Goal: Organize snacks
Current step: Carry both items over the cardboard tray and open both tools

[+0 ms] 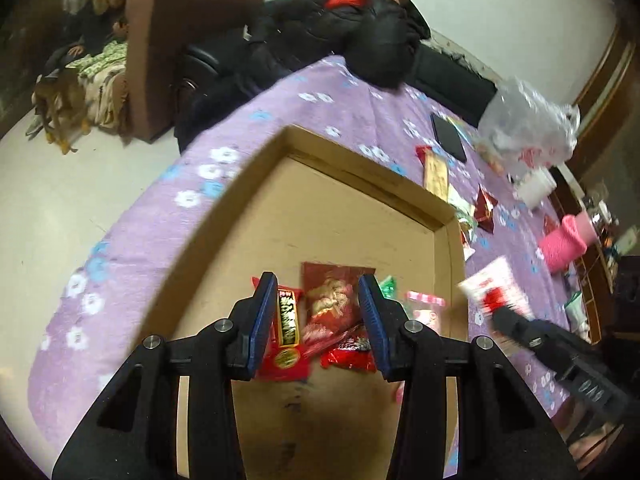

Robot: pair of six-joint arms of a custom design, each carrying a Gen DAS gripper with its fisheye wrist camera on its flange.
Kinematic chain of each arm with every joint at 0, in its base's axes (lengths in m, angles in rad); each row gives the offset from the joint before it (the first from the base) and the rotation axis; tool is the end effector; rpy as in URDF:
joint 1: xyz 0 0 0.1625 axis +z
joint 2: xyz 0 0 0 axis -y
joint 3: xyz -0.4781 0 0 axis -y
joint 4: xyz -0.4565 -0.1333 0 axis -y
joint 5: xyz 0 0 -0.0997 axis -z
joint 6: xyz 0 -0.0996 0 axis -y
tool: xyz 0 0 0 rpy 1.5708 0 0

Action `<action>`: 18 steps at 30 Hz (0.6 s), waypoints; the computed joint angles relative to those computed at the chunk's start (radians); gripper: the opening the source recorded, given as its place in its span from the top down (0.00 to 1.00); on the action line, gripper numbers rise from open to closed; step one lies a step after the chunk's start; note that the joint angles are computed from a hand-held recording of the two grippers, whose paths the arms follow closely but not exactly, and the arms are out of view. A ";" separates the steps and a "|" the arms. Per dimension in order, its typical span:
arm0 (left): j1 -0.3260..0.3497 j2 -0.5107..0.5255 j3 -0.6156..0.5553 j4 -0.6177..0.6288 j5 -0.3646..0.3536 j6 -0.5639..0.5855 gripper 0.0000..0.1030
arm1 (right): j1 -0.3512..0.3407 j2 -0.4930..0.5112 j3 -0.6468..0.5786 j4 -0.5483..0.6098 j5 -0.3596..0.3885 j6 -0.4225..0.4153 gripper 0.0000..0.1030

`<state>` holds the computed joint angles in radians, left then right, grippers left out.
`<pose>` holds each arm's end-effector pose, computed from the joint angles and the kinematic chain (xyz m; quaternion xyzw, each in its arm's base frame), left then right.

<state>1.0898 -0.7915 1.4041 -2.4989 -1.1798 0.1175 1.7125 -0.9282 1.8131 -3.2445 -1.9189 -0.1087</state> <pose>-0.2335 -0.8176 0.1835 0.2564 0.9347 -0.1862 0.1608 0.1989 -0.6912 0.1967 0.0475 -0.9105 0.3810 0.1536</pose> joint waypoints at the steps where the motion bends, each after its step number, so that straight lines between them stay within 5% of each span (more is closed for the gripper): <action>1: 0.002 -0.007 0.005 -0.007 -0.005 0.000 0.59 | 0.006 0.015 -0.016 0.017 -0.001 -0.004 0.86; 5: 0.011 -0.030 0.024 -0.027 -0.018 -0.015 0.59 | 0.011 0.058 -0.066 0.095 0.028 0.006 0.85; 10: 0.002 -0.070 0.074 -0.040 -0.011 -0.026 0.59 | -0.002 0.027 -0.025 0.050 0.020 0.023 0.84; 18: -0.029 -0.136 0.203 -0.138 -0.078 0.020 0.50 | -0.063 -0.067 0.028 -0.031 -0.151 0.055 0.83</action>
<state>1.0611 -0.9277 1.6068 -2.6366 -1.2581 0.1377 1.6490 -0.9951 1.8407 -3.2753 -2.0700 -0.0535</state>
